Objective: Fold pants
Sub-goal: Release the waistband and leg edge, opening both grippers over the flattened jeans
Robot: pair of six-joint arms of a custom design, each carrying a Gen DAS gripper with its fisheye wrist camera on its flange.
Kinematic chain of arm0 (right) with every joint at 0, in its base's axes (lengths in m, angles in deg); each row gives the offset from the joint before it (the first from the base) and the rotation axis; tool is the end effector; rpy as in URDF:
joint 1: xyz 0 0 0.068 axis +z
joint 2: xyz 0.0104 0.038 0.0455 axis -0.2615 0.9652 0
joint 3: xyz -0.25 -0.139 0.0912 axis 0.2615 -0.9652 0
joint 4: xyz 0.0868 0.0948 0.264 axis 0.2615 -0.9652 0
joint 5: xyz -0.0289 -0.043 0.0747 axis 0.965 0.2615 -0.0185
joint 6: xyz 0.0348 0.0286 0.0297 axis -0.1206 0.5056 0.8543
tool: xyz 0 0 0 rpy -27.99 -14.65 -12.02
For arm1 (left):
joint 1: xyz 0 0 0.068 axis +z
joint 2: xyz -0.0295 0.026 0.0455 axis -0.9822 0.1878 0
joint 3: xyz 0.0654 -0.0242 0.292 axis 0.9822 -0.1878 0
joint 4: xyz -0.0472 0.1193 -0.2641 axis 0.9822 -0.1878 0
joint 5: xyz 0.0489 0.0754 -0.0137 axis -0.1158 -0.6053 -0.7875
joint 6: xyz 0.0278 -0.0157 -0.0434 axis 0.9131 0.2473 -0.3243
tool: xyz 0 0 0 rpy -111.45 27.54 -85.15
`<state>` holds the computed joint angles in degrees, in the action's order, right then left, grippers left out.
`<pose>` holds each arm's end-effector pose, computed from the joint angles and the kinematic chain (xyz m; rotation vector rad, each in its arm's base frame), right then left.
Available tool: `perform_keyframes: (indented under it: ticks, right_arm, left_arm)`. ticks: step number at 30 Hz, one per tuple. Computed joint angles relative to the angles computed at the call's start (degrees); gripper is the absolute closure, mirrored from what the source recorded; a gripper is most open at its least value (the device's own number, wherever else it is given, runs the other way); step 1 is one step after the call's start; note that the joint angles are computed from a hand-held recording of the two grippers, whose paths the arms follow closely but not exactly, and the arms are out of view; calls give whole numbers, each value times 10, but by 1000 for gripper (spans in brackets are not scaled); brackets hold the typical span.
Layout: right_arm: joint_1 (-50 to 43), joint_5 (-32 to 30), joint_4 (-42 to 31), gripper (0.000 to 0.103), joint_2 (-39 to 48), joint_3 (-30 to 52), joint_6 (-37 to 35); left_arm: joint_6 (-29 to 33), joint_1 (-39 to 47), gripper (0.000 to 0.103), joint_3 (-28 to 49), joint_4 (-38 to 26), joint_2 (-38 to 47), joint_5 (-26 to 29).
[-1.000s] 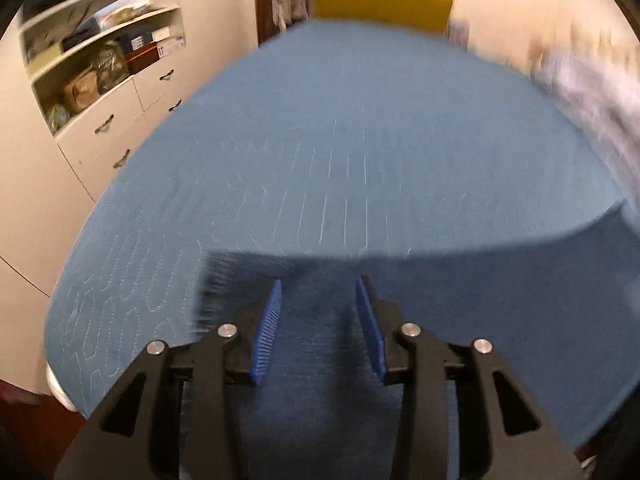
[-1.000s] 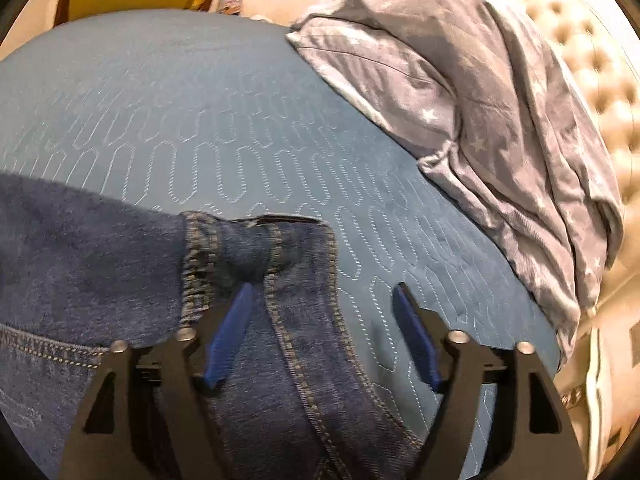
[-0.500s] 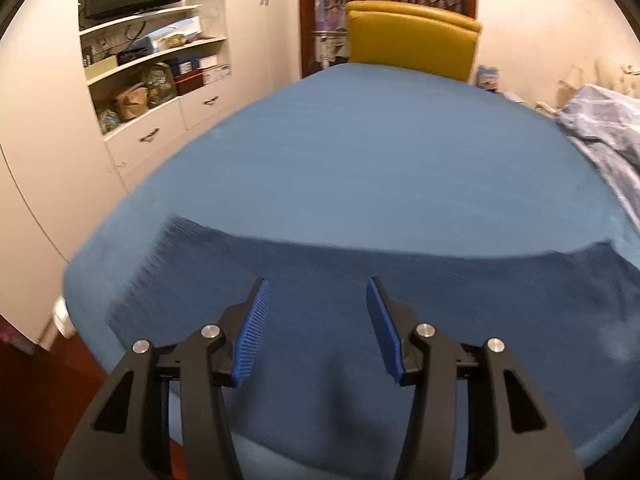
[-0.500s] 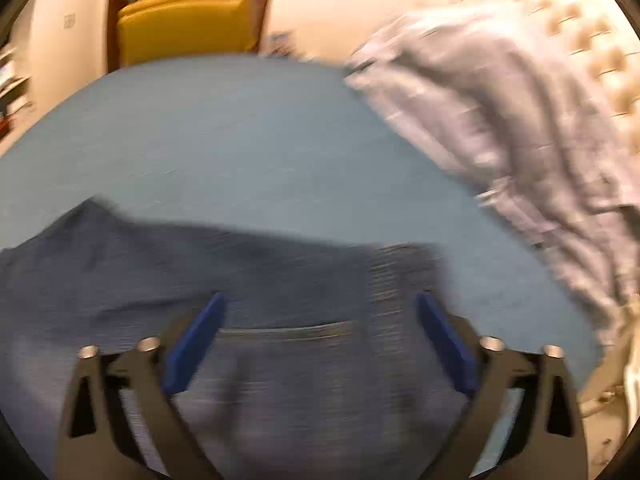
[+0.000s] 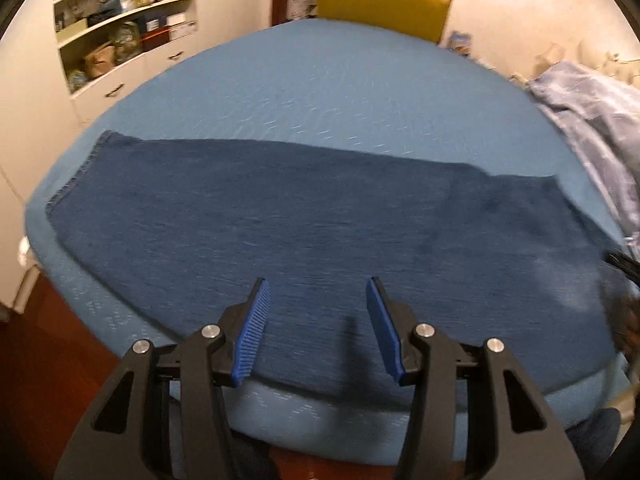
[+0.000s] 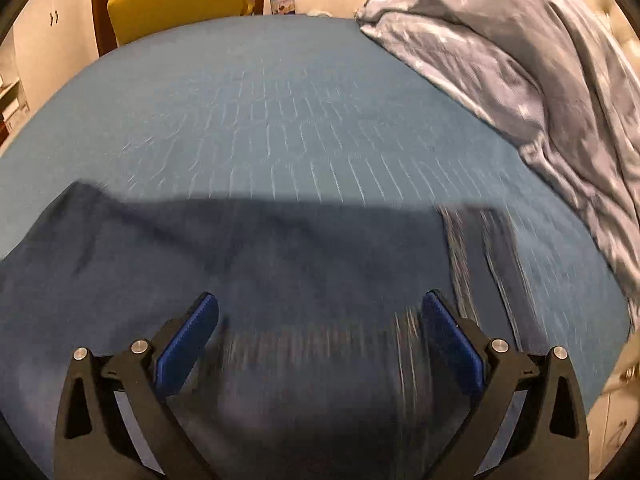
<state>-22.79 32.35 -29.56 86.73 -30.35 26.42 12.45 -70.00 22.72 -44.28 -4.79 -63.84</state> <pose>0.3363 -0.0457 0.0864 0.0723 2.5801 -0.1040 0.2614 0.0457 0.1299 -0.5587 2.4603 0.0847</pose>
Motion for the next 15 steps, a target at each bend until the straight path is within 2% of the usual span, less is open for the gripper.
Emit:
perform_keyframes:
  ticks: [4,6,8,12,15]
  right_arm:
    - [-8,-6,-26,5,-59,-68,-4]
    - [-7,-6,-45,5,-79,-89,-13]
    - [-5,8,-32,5,-85,-107,-22]
    - [-32,-28,-15,5,-53,-113,-22]
    - [-28,-21,4,5,-47,-121,-25]
  left_arm:
    - [10,9,50,41,-32,89,-16]
    - [15,-14,43,49,-35,97,-59]
    - [4,-18,34,61,-46,107,-78]
    - [2,-6,34,57,-37,102,-58]
    - [2,-6,32,50,-29,100,-66]
